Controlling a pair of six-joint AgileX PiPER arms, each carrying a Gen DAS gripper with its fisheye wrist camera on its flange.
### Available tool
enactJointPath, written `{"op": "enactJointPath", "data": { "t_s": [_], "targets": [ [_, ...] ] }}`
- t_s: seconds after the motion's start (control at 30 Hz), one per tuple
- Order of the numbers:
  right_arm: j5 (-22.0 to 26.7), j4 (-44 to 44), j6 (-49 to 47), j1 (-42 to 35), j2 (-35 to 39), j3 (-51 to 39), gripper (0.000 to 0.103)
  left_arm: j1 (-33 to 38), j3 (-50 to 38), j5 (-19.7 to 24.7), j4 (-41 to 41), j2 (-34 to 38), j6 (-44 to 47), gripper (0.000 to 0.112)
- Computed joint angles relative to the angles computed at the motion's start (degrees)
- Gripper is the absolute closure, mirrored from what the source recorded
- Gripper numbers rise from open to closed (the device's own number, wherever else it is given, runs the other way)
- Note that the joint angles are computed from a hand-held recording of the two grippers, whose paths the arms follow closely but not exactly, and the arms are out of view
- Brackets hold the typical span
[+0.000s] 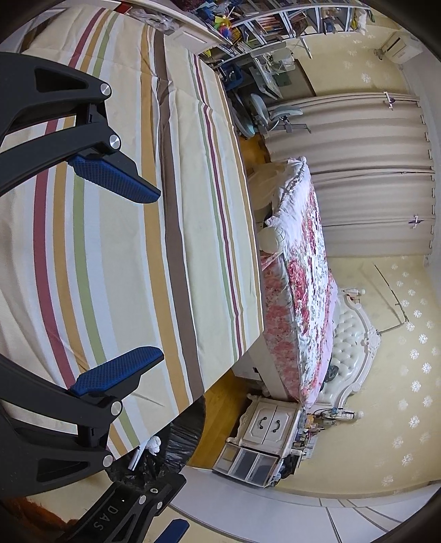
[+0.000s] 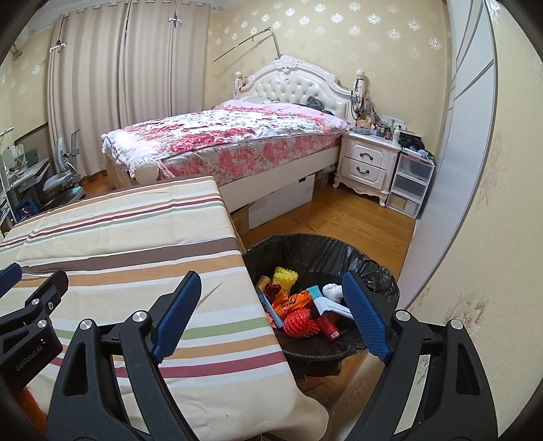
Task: Collect trash
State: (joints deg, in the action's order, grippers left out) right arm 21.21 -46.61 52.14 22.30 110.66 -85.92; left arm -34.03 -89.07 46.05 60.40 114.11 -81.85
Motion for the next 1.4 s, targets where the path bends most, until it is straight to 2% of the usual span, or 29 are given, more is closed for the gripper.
{"op": "enactJointPath", "data": {
  "t_s": [1.4],
  "targets": [
    [0.43,-1.30,1.74,0.76,-0.67,1.04,0.020,-0.44,0.52,0.13,-0.53,-0.08,-0.33,0.029]
  ]
}}
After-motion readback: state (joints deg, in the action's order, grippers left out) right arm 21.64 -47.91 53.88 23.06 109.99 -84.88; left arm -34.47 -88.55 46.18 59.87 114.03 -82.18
